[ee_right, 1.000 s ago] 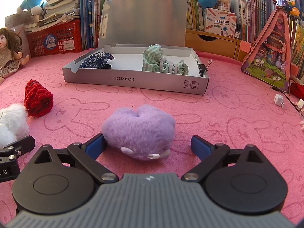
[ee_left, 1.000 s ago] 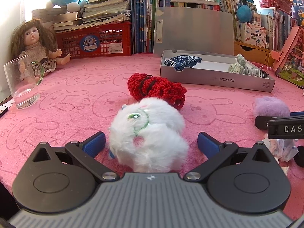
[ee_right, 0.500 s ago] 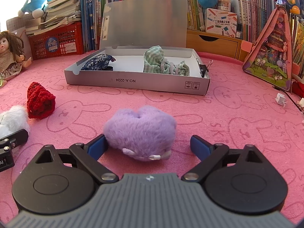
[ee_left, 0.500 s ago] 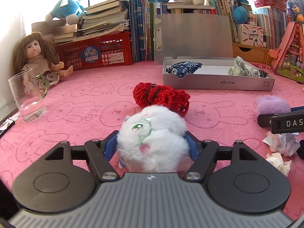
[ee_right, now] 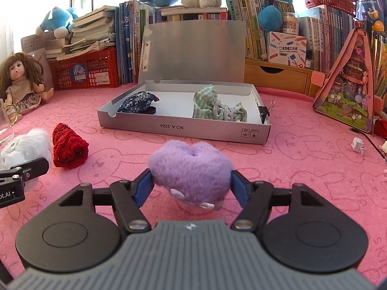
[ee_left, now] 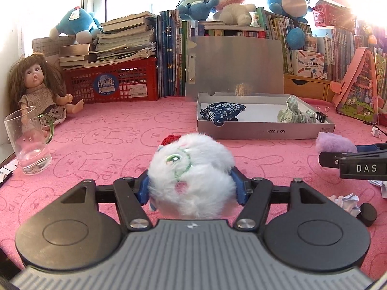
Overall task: Organize objects
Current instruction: 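Close the left tool on the white plush while the right tool grasps the purple plush, then carry the white plush in the left tool into the box while the right tool carries the purple plush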
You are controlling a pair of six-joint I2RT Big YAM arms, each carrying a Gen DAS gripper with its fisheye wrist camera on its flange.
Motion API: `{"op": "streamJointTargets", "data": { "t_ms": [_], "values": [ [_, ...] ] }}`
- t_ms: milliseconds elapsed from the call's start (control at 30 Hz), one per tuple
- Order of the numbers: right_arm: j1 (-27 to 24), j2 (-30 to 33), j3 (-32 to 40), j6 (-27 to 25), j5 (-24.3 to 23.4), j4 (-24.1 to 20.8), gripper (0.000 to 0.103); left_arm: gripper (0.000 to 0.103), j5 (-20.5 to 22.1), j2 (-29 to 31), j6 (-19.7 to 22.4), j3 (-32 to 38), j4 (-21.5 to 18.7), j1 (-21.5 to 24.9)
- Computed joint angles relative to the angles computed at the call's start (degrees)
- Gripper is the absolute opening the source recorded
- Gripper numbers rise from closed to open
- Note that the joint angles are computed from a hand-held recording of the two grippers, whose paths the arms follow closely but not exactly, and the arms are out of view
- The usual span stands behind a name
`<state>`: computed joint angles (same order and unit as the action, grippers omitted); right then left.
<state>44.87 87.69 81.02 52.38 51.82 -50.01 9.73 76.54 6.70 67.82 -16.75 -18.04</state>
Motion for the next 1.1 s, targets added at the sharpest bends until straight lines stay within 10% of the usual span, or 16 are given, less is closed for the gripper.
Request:
{"op": "streamJointTargets", "data": {
  "t_ms": [1100],
  "values": [
    [-20.8, 4.0, 11.5, -8.5, -17.0, 1.6, 0.071, 0.069, 2.1, 42.0, -3.8, 62.2, -23.7, -5.8]
  ]
}}
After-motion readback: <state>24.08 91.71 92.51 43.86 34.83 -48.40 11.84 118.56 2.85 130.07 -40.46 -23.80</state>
